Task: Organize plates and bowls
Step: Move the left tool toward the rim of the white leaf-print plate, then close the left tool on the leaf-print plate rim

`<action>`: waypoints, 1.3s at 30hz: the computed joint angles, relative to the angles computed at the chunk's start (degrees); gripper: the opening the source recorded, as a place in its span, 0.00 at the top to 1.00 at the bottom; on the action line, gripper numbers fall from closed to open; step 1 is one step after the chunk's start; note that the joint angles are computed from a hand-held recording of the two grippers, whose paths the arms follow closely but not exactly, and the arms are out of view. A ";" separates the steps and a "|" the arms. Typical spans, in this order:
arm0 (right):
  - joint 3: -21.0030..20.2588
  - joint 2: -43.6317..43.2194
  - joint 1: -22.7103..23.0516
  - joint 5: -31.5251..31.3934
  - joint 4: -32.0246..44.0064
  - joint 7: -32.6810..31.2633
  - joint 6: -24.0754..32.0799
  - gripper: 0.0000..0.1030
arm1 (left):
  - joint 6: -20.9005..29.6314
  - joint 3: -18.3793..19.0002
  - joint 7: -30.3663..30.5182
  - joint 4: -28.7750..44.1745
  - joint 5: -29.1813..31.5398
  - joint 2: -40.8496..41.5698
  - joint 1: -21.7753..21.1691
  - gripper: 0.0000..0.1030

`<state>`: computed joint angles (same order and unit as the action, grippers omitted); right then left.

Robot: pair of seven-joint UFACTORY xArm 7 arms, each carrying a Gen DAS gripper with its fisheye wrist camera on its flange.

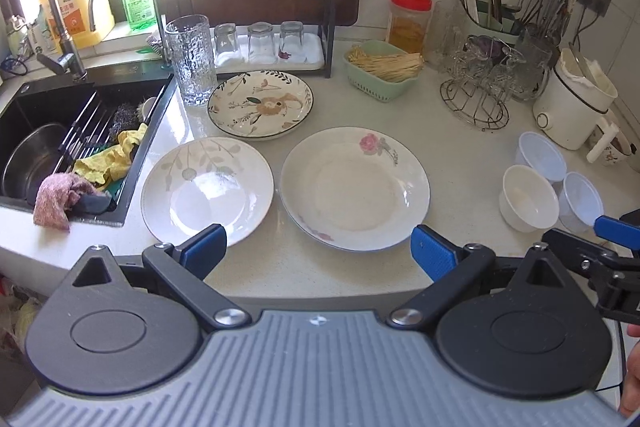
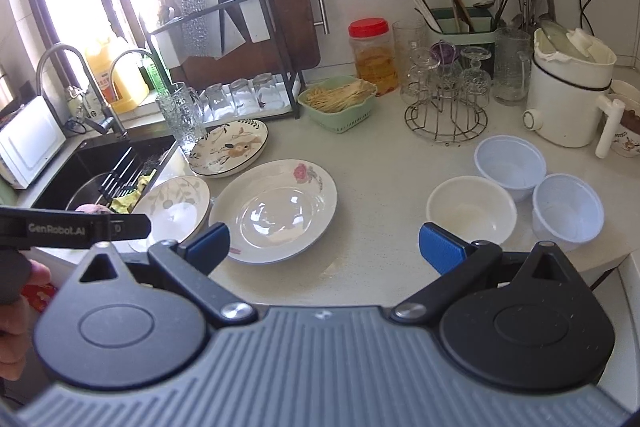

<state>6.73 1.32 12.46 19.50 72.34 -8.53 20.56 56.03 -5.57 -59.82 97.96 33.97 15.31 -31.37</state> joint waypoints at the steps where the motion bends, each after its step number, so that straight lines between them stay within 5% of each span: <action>1: 0.19 0.79 0.29 -0.68 0.68 1.26 0.10 0.00 | -0.32 0.08 1.30 -0.50 -0.64 -0.24 0.69 0.03; 15: 0.60 13.31 7.76 -17.92 13.98 23.84 1.83 0.03 | -11.68 1.20 24.07 -6.62 -16.06 -1.74 13.34 0.03; 23: -5.10 23.34 16.53 -31.76 26.71 42.12 5.25 0.03 | -16.32 1.47 40.88 -5.62 -26.76 1.42 20.50 0.03; 30: -6.06 33.88 20.34 -33.53 41.32 49.09 11.69 0.11 | -15.46 0.51 57.68 -0.19 -37.66 7.62 26.16 0.03; 33: -4.99 37.79 20.75 -32.24 47.26 48.72 16.82 0.22 | -13.83 0.78 60.38 2.38 -39.56 10.23 27.03 0.03; 39: -4.37 42.26 20.88 -30.01 54.91 45.94 24.28 0.30 | -12.73 0.81 62.46 3.89 -44.31 12.97 29.25 0.04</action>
